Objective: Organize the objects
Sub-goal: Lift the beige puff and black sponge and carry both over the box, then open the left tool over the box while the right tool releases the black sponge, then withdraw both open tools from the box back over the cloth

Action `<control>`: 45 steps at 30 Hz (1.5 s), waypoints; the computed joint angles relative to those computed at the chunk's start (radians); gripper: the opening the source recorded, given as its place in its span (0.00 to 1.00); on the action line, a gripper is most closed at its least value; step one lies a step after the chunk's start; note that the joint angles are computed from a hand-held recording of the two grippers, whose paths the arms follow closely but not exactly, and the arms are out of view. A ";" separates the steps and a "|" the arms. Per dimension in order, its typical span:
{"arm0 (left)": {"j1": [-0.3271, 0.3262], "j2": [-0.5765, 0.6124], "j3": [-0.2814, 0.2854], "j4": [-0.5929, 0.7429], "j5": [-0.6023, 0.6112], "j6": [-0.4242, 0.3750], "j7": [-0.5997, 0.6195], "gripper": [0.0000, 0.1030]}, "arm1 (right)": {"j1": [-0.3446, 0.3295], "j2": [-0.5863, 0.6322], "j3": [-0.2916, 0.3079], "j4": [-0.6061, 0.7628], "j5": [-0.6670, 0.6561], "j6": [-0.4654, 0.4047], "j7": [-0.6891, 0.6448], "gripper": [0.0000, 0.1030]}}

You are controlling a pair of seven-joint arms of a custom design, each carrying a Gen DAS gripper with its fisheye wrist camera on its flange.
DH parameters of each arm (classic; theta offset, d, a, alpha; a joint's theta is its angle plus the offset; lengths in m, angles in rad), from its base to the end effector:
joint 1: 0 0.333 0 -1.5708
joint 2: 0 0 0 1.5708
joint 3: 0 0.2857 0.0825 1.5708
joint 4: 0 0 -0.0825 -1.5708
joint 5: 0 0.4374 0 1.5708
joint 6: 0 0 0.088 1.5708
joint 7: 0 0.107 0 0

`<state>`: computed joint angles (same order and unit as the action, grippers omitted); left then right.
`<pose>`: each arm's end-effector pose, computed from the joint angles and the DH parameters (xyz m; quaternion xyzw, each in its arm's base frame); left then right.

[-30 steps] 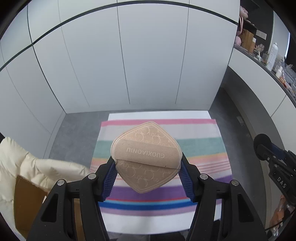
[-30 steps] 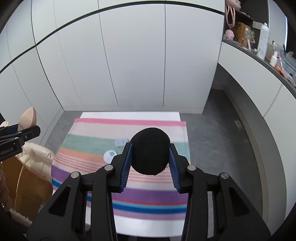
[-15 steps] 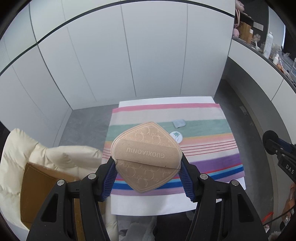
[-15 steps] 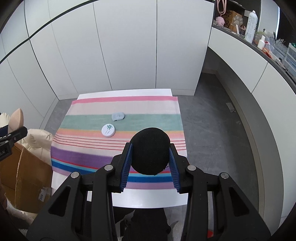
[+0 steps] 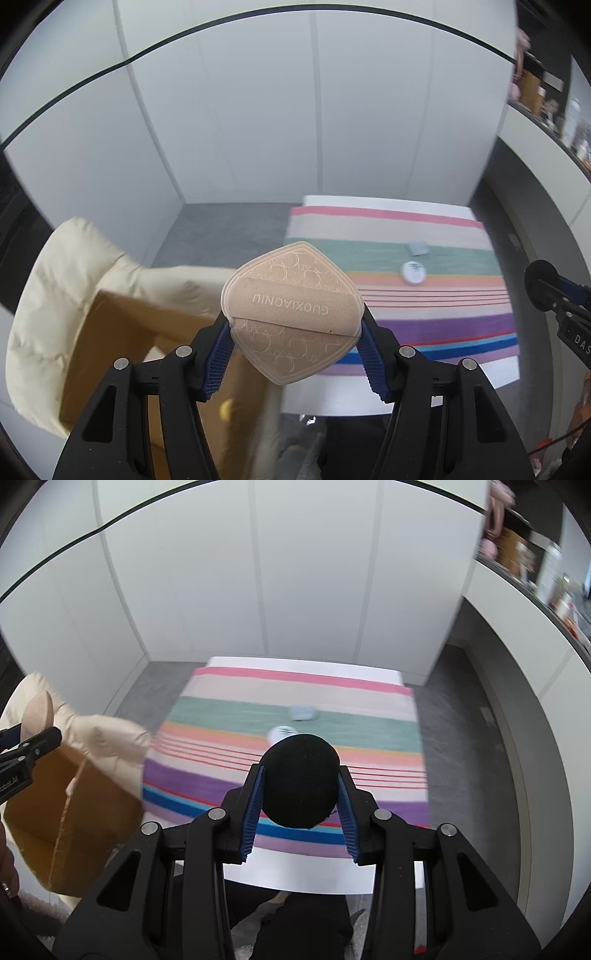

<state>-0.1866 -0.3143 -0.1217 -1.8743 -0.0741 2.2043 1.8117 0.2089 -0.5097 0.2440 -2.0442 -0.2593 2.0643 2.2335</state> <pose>0.5318 -0.1823 0.6833 -0.4710 0.8236 -0.2418 0.2034 0.4461 0.2295 0.6678 -0.6217 0.7191 -0.2372 0.2002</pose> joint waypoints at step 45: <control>0.266 -0.020 0.111 -0.058 0.159 0.030 -0.112 1.00 | 0.539 0.731 -0.082 0.729 -0.105 -0.001 -0.136 1.00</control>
<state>0.0789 -0.3340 -0.0110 -1.9321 0.0848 2.2341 1.6997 0.7477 0.2209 0.1615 -1.3153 -0.3640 2.0637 2.0977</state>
